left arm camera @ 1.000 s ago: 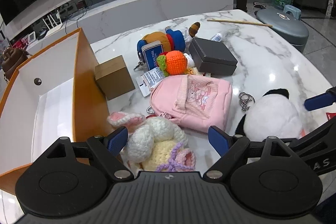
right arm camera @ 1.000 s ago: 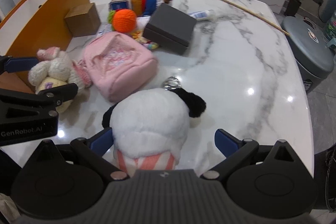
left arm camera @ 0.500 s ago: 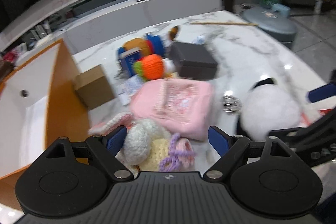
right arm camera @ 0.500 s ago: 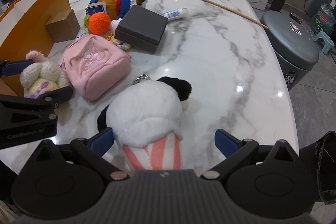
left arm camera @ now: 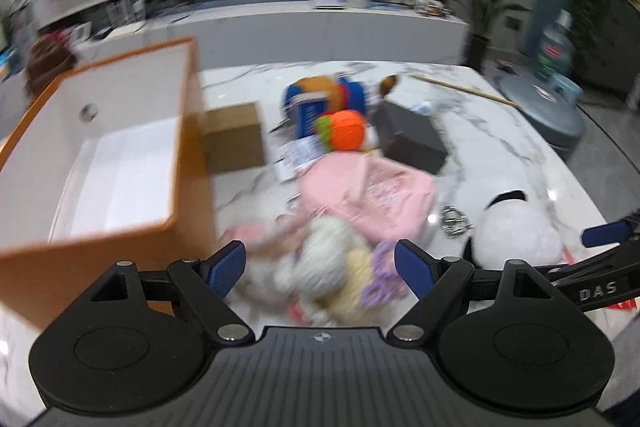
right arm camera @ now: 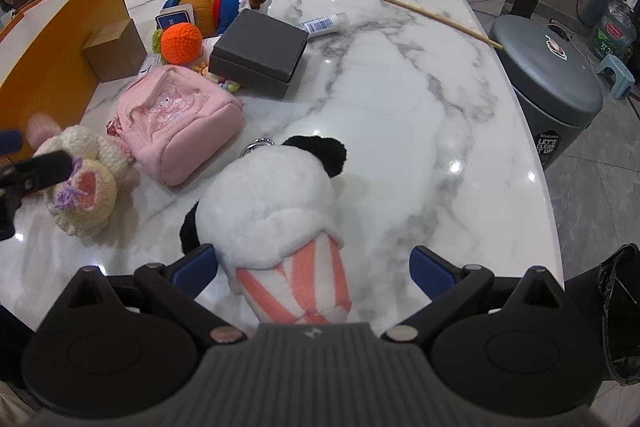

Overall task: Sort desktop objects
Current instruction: 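Lift the crocheted bunny with the left tool while the right tool lifts the panda plush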

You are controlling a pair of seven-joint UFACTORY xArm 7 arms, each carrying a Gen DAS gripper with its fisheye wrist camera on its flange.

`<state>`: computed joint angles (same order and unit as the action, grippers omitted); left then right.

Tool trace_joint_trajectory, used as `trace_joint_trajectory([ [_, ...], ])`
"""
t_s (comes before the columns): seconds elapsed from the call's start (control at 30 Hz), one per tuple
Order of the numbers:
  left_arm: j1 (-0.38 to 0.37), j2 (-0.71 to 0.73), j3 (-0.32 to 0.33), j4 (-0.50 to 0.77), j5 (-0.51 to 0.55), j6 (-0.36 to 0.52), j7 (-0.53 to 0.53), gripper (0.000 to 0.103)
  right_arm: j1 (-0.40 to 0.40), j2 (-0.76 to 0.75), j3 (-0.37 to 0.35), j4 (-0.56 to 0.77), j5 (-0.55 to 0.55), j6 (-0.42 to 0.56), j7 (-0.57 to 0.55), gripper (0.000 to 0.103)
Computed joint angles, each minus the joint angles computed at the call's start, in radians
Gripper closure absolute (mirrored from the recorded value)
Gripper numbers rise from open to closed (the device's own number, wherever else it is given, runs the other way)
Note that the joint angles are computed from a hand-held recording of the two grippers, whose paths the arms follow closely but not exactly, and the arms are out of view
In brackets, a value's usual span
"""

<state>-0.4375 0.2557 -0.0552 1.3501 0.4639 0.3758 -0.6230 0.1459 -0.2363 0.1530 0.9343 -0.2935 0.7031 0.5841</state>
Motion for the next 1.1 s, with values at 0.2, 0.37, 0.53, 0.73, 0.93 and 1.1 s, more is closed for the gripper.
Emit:
trace_joint_trajectory([
  [0.2, -0.03, 0.046, 0.033, 0.034, 0.068, 0.034, -0.16, 0.006, 0.004, 0.008, 0.004, 0.009, -0.015, -0.001, -0.007, 0.001],
  [0.37, -0.063, 0.079, 0.05, 0.061, 0.135, 0.035, -0.203, 0.004, 0.011, 0.011, -0.005, -0.006, -0.003, -0.004, -0.052, 0.001],
  [0.53, -0.091, 0.121, 0.06, 0.129, 0.146, 0.101, -0.253, 0.002, 0.008, 0.004, -0.007, -0.042, -0.007, -0.055, -0.073, 0.003],
  [0.73, -0.078, 0.133, 0.064, 0.13, 0.108, 0.075, -0.325, 0.002, 0.004, 0.003, -0.013, -0.069, 0.012, -0.091, -0.086, 0.007],
  [0.93, -0.039, 0.132, 0.024, 0.114, 0.018, 0.076, -0.246, 0.0, -0.011, -0.005, 0.004, -0.099, -0.043, -0.152, -0.118, 0.007],
  [1.1, -0.011, 0.141, 0.014, 0.077, -0.083, 0.014, -0.181, 0.0, -0.012, 0.009, 0.008, -0.08, -0.049, -0.135, -0.11, 0.006],
])
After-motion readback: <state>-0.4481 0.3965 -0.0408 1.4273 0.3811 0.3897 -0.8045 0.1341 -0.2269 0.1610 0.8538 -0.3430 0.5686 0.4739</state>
